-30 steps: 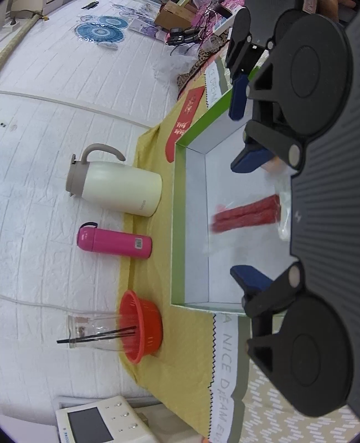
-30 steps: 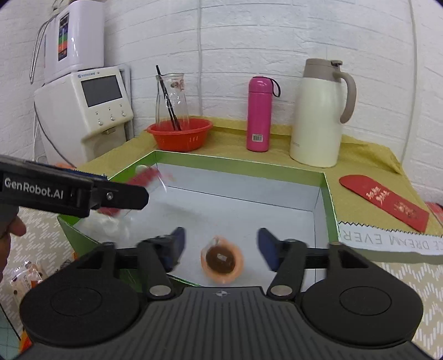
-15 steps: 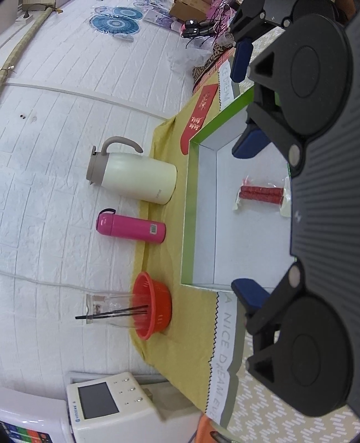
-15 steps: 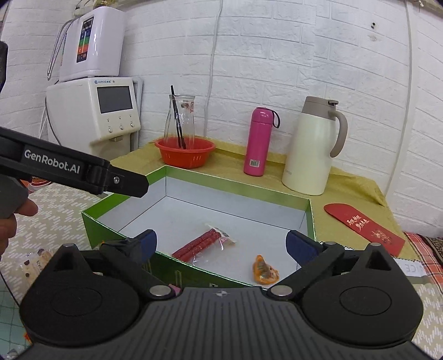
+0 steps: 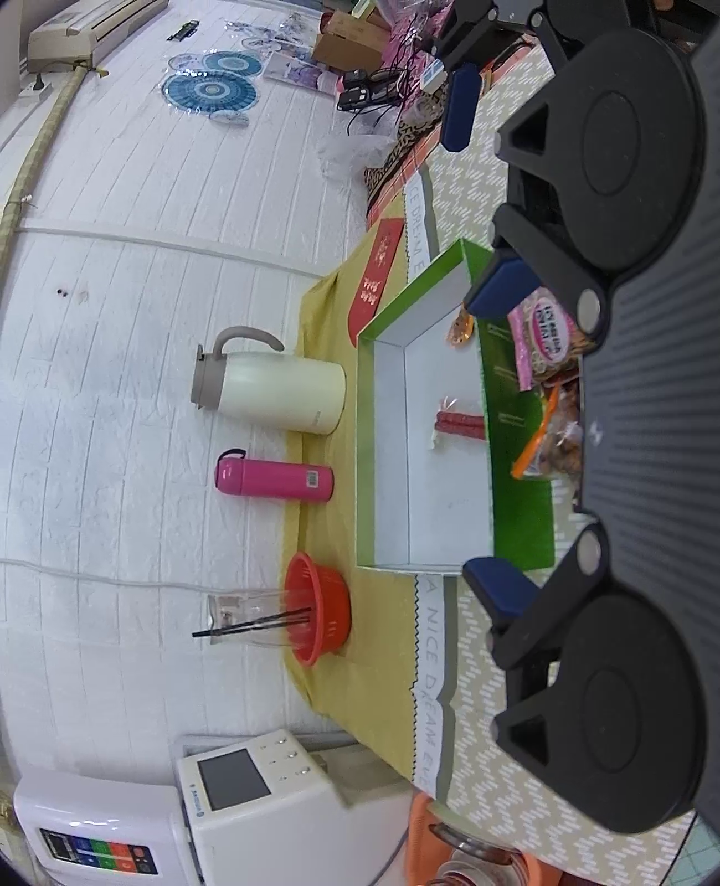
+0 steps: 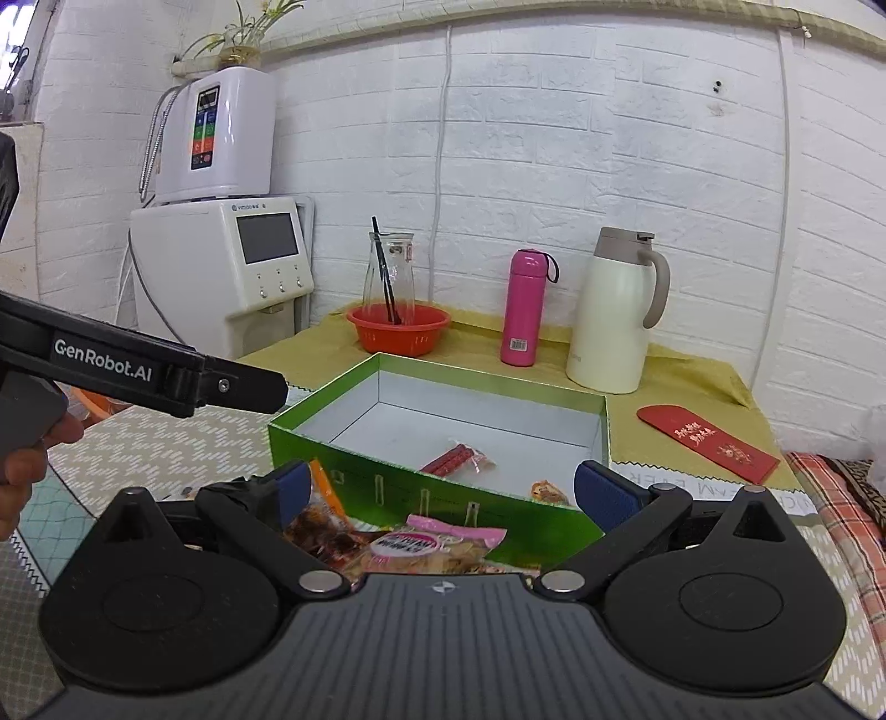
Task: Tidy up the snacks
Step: 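Grasp the cracker biscuit packet with the left tool while the right tool grasps the wrapped cake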
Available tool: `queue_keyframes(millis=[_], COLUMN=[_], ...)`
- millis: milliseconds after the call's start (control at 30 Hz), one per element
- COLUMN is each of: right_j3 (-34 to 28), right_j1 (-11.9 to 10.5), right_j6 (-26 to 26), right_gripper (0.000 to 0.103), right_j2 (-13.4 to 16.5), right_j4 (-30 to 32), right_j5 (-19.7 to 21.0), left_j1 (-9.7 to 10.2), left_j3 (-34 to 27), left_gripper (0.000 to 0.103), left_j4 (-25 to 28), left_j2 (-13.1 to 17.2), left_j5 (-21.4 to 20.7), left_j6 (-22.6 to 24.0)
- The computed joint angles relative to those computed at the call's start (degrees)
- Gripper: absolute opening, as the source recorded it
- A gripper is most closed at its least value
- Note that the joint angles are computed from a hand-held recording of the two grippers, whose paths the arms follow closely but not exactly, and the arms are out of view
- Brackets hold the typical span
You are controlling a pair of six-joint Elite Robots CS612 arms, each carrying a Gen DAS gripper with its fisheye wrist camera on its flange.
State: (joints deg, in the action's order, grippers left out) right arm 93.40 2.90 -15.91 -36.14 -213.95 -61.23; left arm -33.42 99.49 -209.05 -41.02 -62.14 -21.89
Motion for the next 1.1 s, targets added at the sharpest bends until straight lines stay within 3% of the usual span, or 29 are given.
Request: queue_keyframes(millis=[167, 333, 567, 767, 900, 933, 1100], right_j3=[5.48, 9.4, 11.54, 9.84, 8.95, 8.96, 10.15], right_j1=[-1.06, -1.53, -0.5, 2.15, 3.29, 3.27, 1.31], right_j6=[-2.74, -5.74, -6.89, -7.47, -6.77, -6.96, -6.07], right_gripper=[0.103, 0.103, 0.103, 0.103, 0.103, 0.094, 0.092], right_j2=[-1.2, -1.27, -0.92, -0.17, 0.6, 0.63, 0.24], right_j4=[-2.83, -3.47, -0.61, 3.81, 3.87, 4.1, 5.05], right_j5=[3.91, 6.47, 8.26, 8.84, 6.49, 5.87, 7.04], left_j1=[-2.13, -3.19, -4.19, -4.58, -4.25, -4.14, -3.44], left_j3=[5.28, 9.67, 15.1, 18.48, 18.89, 18.68, 16.9], left_gripper=[0.092, 0.092, 0.092, 0.092, 0.092, 0.092, 0.092], left_j4=[-1.25, -3.95, -1.81, -2.24, -3.42, -3.59, -4.43], left_j2=[-1.64, -1.8, -2.34, -3.0, -2.79, -2.62, -1.4], left_j5=[0.9, 0.14, 3.23, 6.42, 4.46, 3.6, -1.42], left_j6=[-0.91, -4.86, -10.16, -14.36, -14.39, -13.89, -11.31])
